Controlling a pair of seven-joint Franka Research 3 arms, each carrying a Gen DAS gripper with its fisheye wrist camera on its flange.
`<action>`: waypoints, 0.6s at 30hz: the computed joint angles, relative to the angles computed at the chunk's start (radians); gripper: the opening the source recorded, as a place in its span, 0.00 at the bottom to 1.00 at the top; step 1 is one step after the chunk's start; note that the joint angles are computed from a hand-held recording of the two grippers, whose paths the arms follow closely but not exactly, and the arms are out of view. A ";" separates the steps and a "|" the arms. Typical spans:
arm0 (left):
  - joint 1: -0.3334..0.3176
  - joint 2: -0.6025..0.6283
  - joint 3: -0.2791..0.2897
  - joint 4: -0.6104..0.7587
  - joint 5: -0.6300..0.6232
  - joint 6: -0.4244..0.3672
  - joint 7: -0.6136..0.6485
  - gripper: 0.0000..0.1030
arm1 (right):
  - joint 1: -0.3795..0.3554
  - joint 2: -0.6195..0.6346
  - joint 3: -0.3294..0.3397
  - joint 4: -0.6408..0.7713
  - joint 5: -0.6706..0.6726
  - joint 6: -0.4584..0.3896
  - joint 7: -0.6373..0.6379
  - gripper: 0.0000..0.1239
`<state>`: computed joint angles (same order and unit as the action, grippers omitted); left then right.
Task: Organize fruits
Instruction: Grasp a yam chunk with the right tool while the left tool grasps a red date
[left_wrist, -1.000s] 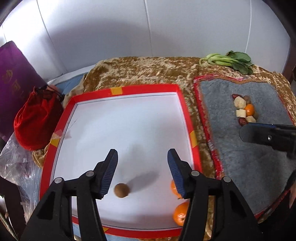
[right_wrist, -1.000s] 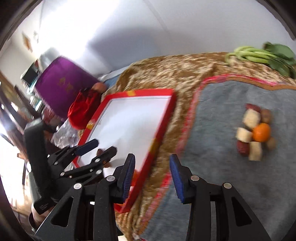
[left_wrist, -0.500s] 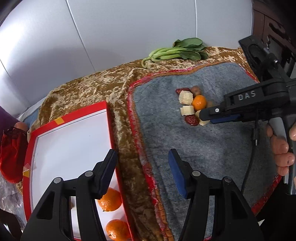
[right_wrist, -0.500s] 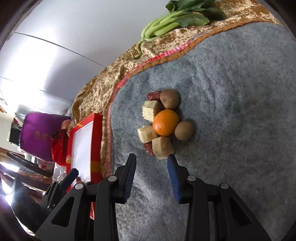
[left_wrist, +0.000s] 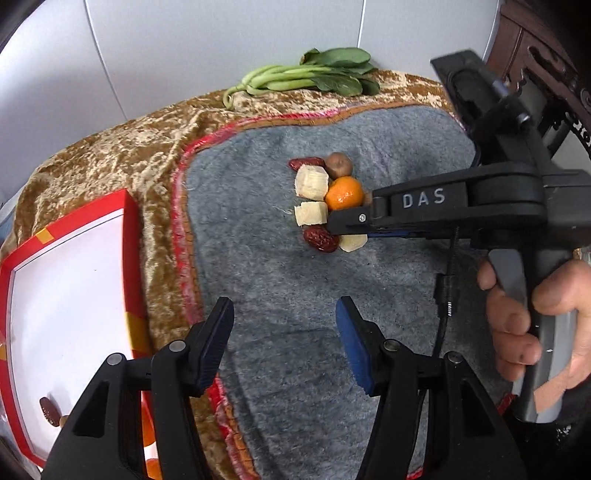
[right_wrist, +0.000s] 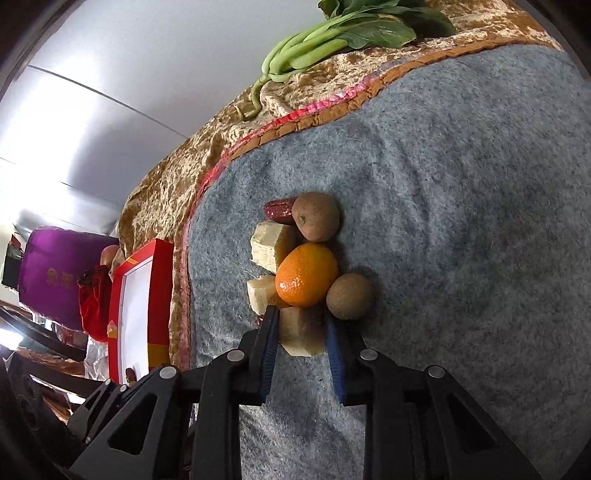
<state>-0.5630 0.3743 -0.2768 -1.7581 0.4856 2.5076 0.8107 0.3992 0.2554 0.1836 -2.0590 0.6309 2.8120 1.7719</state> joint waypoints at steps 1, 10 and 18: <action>-0.005 0.005 0.003 0.008 0.007 -0.008 -0.006 0.55 | -0.001 -0.004 0.000 -0.001 0.000 -0.009 0.001 0.17; 0.005 0.087 -0.003 0.111 -0.057 0.001 -0.002 0.55 | -0.044 -0.136 0.005 -0.091 0.221 -0.028 -0.098 0.11; -0.031 0.187 0.028 0.227 -0.063 -0.018 -0.017 0.51 | -0.028 -0.185 -0.030 -0.133 0.316 0.005 -0.148 0.11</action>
<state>-0.5938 0.5609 -0.2487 -1.5315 0.4231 2.4896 0.7941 0.3709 0.0700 0.1540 -2.1923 0.9469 2.8174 1.6239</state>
